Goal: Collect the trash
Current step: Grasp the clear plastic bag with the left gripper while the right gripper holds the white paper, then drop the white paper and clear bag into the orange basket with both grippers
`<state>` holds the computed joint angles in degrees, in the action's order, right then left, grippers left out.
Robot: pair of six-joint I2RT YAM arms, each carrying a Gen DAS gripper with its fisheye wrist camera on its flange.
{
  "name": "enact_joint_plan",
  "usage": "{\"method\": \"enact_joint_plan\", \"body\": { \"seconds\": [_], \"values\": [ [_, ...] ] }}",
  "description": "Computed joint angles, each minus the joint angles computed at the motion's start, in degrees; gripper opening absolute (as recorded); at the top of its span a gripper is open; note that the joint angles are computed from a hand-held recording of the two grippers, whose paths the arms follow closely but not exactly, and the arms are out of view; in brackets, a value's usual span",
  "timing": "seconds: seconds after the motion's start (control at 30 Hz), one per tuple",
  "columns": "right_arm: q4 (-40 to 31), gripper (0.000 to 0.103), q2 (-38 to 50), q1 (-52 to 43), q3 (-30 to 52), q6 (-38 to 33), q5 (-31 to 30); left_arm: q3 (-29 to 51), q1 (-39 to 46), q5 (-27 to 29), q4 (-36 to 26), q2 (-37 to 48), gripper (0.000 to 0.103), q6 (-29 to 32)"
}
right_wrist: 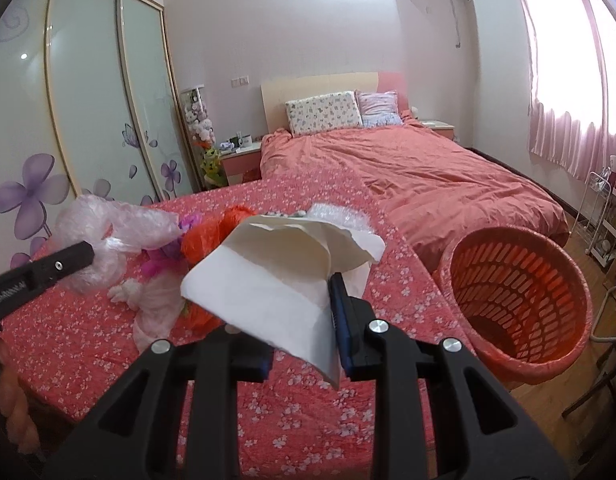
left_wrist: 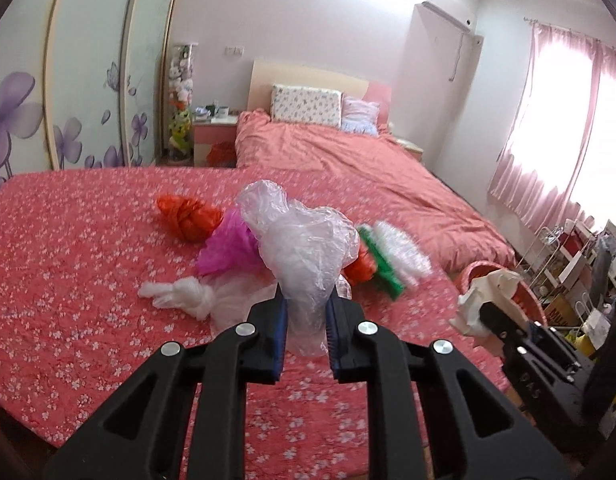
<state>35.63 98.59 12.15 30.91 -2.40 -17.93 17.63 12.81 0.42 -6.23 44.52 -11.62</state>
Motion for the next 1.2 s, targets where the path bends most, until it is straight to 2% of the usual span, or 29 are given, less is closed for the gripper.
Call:
{"method": "enact_joint_plan", "body": {
  "seconds": [0.2,0.53,0.77,1.03,1.2],
  "values": [
    [-1.16,0.025,-2.65,-2.59,0.35,0.07,-1.53,2.85,-4.94,-1.97,0.79,1.82,0.017,-1.6],
    [-4.47,0.025,-1.15,-11.94,6.3,-0.37,-4.23,7.52,-16.91,-3.34,12.78,18.48,0.017,-5.33],
    [-6.8,0.025,6.25,-19.34,14.34,-0.4,-5.13,13.73,-25.98,-4.15,20.63,33.47,0.017,-7.28],
    [-10.66,0.026,15.64,-24.56,24.72,-0.54,-5.62,21.24,-31.79,-2.89,23.42,45.74,0.017,-7.79],
    [-13.21,0.026,20.91,-26.58,31.03,-0.6,-5.68,26.76,-33.84,-1.38,23.1,52.08,0.017,-8.24]
  ]
}}
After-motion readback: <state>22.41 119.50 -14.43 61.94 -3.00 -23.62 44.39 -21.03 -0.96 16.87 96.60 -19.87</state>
